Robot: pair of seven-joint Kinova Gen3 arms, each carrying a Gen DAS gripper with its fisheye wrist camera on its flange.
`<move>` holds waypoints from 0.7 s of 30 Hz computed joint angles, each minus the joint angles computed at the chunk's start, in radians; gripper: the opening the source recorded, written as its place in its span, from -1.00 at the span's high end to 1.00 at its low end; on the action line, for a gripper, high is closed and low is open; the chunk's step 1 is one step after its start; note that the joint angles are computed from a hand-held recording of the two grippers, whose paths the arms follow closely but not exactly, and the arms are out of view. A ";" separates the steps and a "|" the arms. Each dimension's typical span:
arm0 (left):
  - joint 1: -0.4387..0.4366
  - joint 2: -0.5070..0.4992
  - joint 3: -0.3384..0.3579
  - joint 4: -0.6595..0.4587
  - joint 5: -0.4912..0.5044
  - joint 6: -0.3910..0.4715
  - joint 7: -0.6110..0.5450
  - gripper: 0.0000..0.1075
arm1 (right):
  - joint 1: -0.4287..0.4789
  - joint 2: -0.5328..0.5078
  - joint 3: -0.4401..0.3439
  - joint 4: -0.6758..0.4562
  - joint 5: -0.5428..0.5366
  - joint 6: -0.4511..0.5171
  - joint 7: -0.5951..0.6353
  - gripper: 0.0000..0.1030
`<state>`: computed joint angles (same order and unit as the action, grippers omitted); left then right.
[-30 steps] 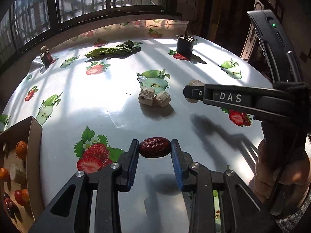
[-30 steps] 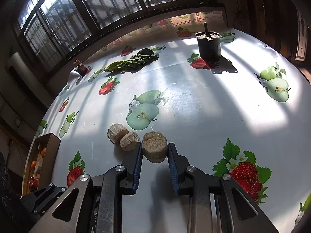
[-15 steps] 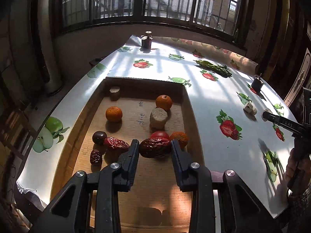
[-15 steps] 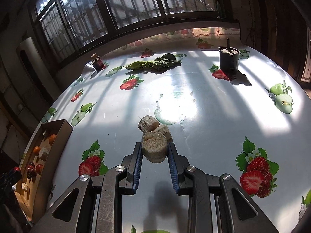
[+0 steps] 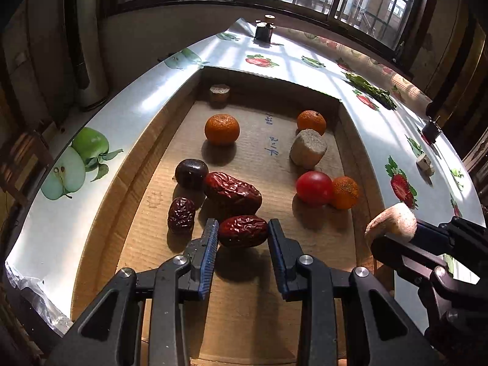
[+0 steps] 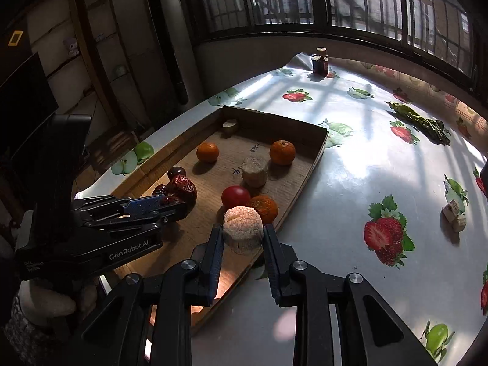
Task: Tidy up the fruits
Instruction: 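Carry round cake and date into the box and open both grippers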
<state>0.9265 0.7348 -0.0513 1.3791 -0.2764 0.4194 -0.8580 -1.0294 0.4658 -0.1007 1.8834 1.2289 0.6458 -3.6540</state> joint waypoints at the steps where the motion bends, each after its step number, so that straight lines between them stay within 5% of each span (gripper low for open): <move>1: -0.007 -0.003 0.005 0.006 0.004 -0.006 -0.001 0.40 | 0.010 0.016 -0.005 -0.016 -0.010 -0.011 0.023 0.45; 6: -0.029 -0.024 0.009 0.043 0.033 -0.045 0.011 0.32 | 0.006 0.075 0.015 -0.082 -0.103 0.000 0.150 0.45; 12: 0.013 -0.080 -0.048 0.112 0.036 -0.111 0.058 -0.03 | -0.034 0.093 0.066 -0.102 -0.140 0.022 0.181 0.45; 16: 0.095 -0.112 -0.132 0.146 -0.001 -0.143 0.116 -0.23 | -0.060 0.075 0.087 -0.081 -0.114 0.028 0.133 0.20; 21: 0.164 -0.136 -0.182 0.154 -0.044 -0.128 0.175 -0.51 | -0.078 0.031 0.073 -0.025 -0.055 0.066 0.022 0.18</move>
<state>1.0908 0.5991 -0.2328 1.5333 -0.3202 0.2916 -0.6832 -1.1074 0.4967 -0.0282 1.8587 1.1738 0.7115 -3.6318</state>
